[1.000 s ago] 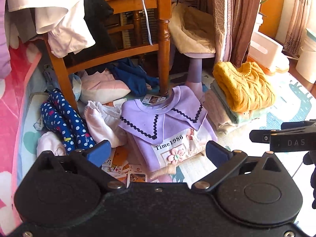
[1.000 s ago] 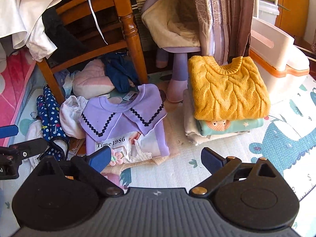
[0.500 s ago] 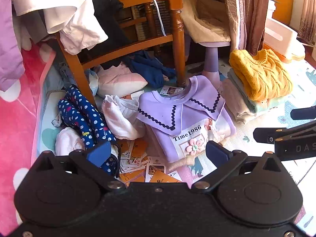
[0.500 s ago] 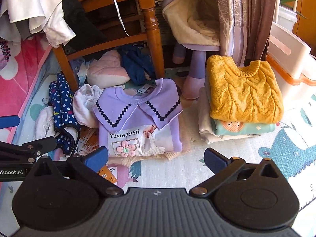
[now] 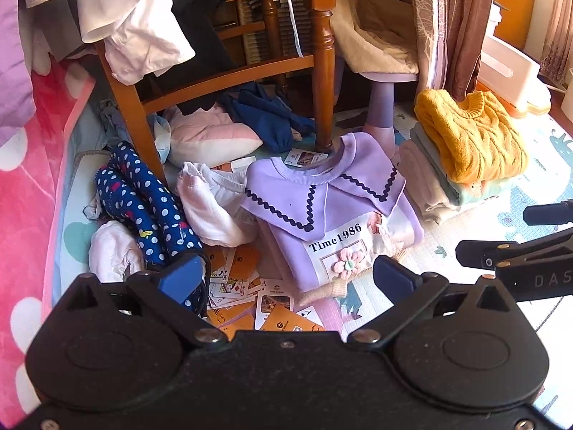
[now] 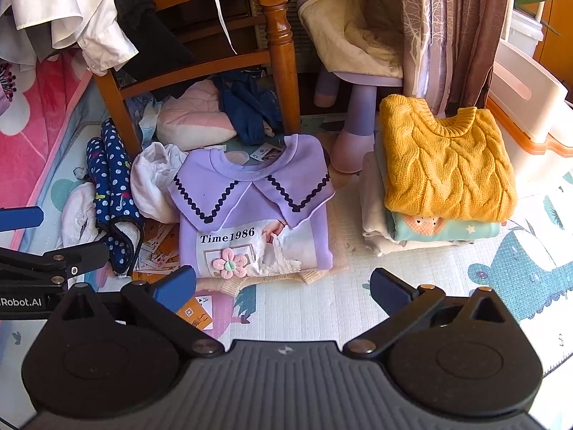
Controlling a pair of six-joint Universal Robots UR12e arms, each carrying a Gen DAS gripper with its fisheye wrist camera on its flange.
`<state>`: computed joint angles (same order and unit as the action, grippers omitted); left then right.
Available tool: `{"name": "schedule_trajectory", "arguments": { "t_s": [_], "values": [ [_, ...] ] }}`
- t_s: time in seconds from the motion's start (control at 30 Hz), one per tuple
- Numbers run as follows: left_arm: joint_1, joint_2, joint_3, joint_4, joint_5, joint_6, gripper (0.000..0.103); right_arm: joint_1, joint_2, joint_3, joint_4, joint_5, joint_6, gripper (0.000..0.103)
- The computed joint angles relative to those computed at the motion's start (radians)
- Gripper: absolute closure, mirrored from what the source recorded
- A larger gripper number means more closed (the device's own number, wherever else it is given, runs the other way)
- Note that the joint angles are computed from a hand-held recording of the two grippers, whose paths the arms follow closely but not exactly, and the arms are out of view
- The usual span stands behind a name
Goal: Fold clothes
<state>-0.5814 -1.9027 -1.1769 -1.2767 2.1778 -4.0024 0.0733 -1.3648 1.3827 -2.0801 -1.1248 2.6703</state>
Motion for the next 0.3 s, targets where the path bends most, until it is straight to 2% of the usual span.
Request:
{"name": "schedule_trajectory", "arguments": {
  "t_s": [0.3],
  "values": [
    [0.002,0.01,-0.015,0.019,0.004,-0.022,0.0,0.004,0.002,-0.002,0.008,-0.011,0.002,0.0]
  ]
}}
